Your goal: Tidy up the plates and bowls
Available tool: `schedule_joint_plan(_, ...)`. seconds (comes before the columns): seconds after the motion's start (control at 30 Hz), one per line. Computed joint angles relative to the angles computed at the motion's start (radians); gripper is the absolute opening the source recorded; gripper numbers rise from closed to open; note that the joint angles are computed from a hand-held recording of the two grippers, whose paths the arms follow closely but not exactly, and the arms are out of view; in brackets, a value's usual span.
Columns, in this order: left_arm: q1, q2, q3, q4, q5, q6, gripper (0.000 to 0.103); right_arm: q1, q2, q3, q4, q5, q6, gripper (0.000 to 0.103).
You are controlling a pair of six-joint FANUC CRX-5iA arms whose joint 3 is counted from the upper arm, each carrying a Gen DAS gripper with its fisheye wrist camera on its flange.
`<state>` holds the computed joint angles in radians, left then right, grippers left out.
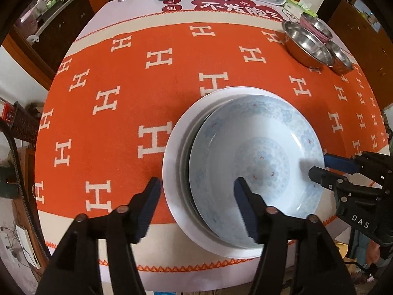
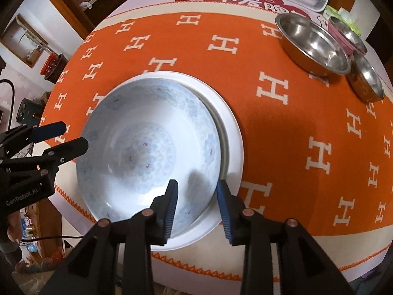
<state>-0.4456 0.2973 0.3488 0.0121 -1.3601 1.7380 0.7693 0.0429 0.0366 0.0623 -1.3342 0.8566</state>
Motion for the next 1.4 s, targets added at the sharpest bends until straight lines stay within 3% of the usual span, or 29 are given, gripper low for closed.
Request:
schedule_joint_plan(0.1,0.009,-0.029,-0.035,0.038,0.033,-0.006,0.084,0.006,-0.017,-0.003,-0.006,0.006,0.008,0.033)
schedule_joint_plan(0.47,-0.004,-0.11,-0.095,0.031,0.083,0.061,0.085,0.054,-0.095,-0.047,0.023,0.06,-0.038,0.033)
schedule_joint_plan(0.77,-0.031,-0.165,-0.08,-0.054,0.136,0.134,0.085,0.078,-0.145,-0.075,0.083,0.066,-0.094,0.033)
schedule_joint_plan(1.4,-0.045,-0.134,0.028,0.006,0.139,-0.076,0.088,0.156,-0.223,-0.102,0.291,-0.003,-0.448,0.033)
